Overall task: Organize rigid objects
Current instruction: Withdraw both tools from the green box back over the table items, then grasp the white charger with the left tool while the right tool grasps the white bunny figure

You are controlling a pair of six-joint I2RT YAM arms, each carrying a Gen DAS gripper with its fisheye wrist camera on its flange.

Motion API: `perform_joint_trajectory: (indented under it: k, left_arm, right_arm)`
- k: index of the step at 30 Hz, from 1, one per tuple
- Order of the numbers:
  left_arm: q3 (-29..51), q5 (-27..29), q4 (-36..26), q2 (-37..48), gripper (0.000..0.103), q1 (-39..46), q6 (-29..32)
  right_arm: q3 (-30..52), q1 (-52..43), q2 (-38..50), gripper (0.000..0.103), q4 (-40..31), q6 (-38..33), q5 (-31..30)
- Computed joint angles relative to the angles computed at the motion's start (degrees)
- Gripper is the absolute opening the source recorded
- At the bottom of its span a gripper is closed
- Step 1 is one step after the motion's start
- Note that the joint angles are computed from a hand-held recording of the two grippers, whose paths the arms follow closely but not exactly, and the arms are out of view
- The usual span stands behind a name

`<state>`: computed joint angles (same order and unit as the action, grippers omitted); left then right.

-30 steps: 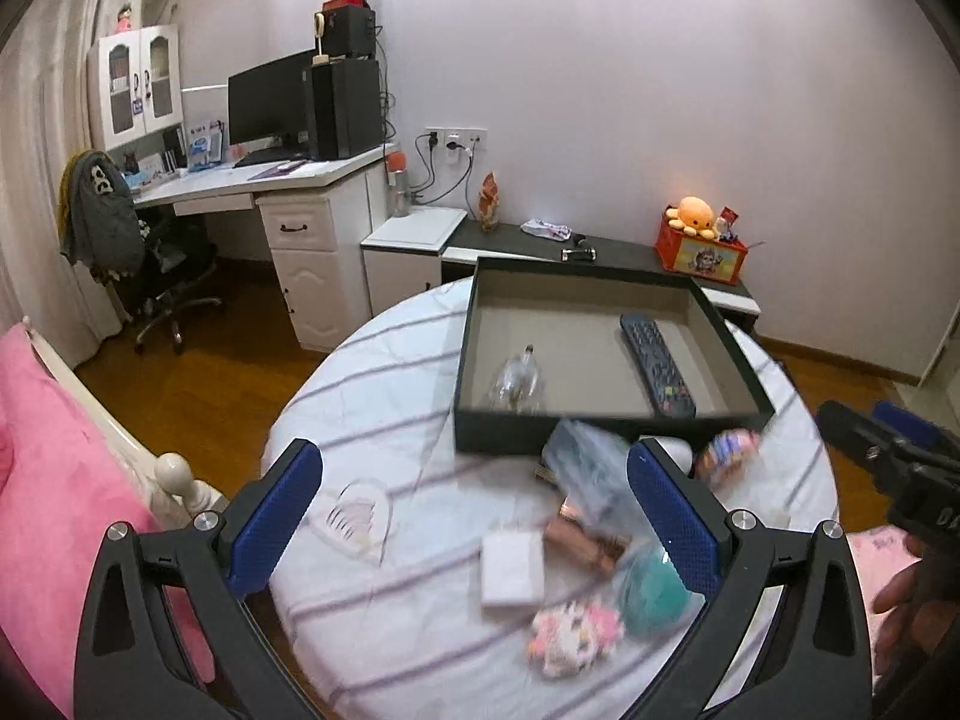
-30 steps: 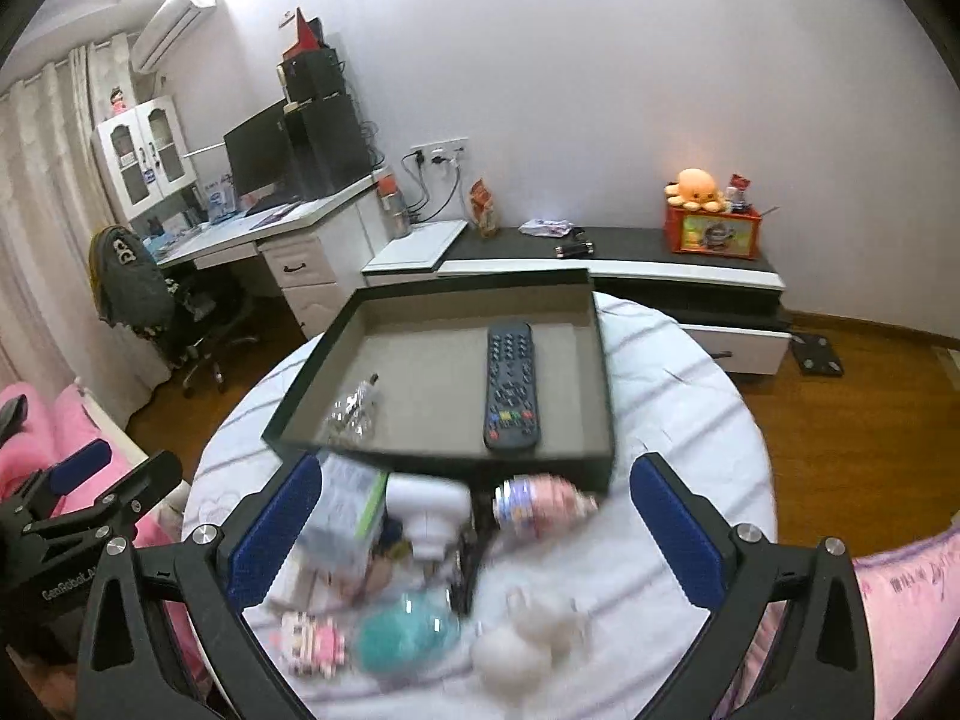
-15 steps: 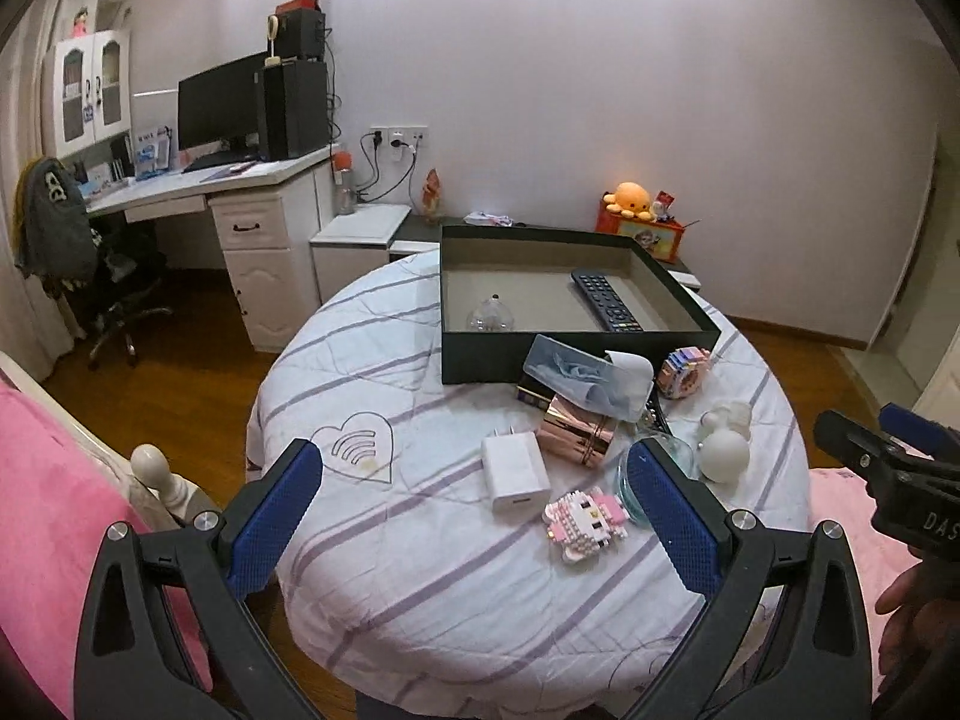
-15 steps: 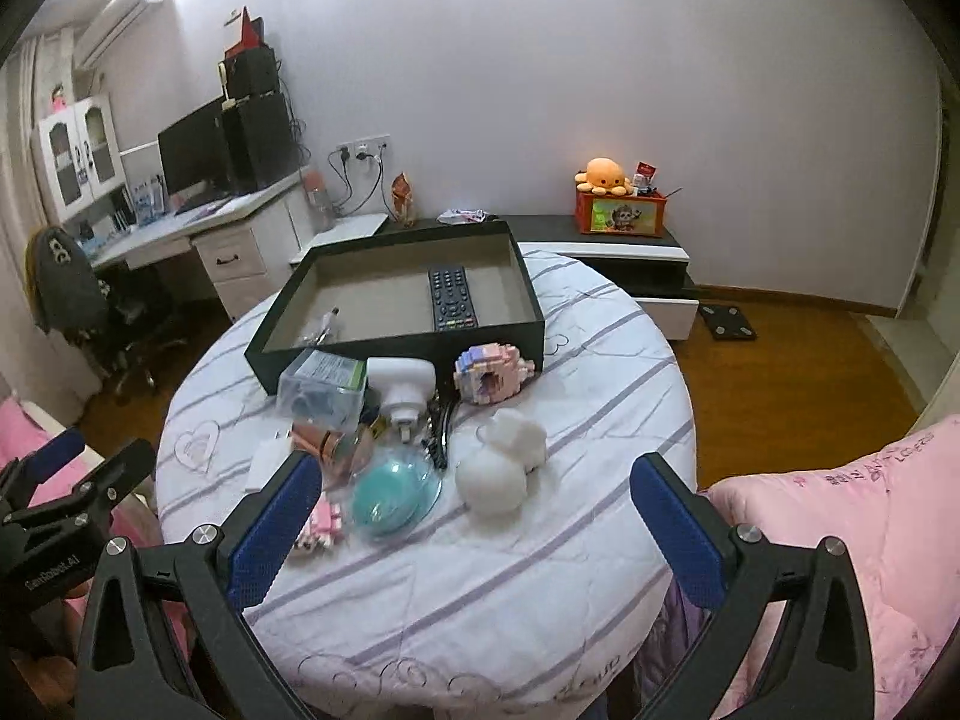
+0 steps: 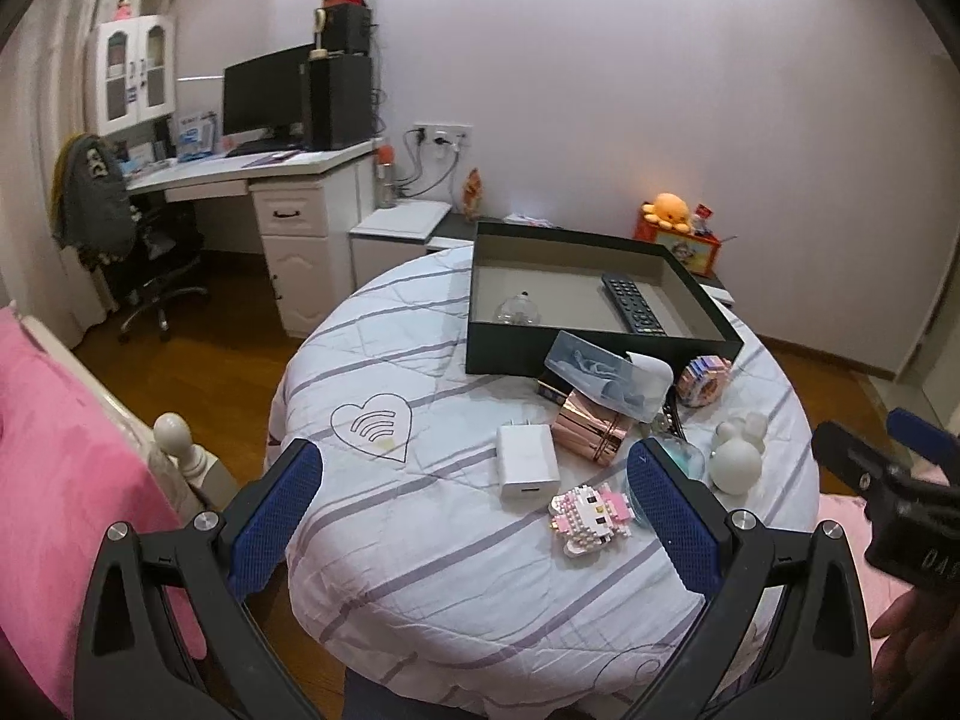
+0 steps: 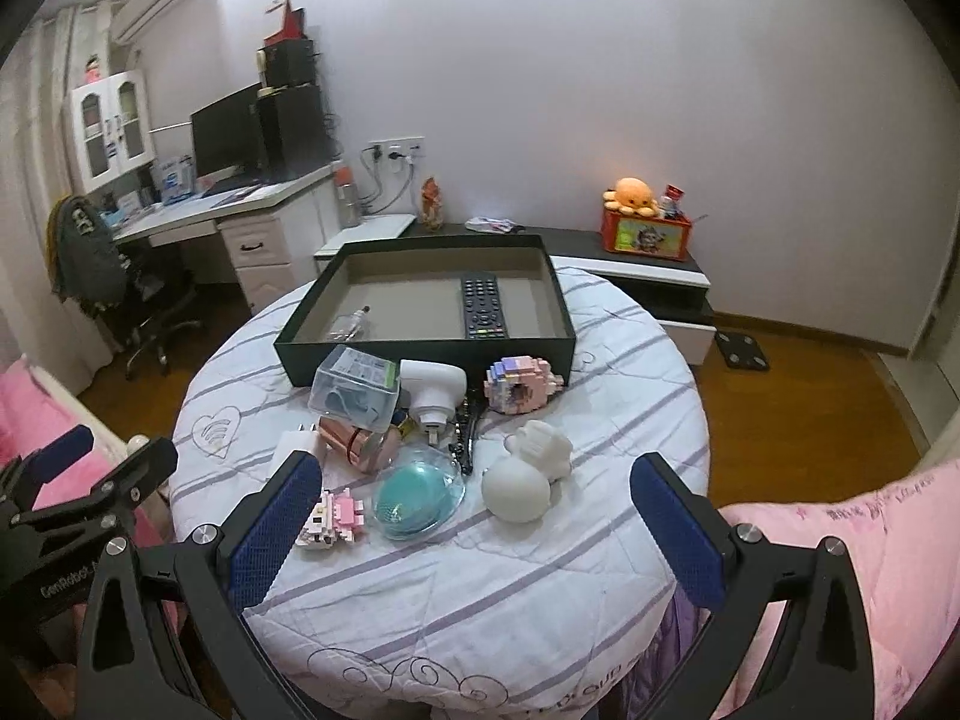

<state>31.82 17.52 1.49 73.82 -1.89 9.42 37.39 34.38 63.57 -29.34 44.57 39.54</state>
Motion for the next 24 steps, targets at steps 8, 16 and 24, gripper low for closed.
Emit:
perform_joint_trajectory:
  k: [8, 16, 24]
  left_arm:
    - [-0.91, -6.27, 2.76, 3.85, 0.103, -5.06, 0.34]
    - [3.23, -8.51, 5.86, 15.28, 0.103, -7.40, 0.27]
    - [9.25, -10.15, 7.53, 25.45, 0.103, -9.52, -0.62]
  right_arm:
    - [-6.73, -6.03, -3.00, 0.103, 7.05, -4.02, -6.25]
    - [-10.15, -13.61, 0.28, 0.103, 13.26, -6.47, -12.18]
    - [-10.19, -19.56, 7.66, 0.103, 19.64, -9.18, -16.48]
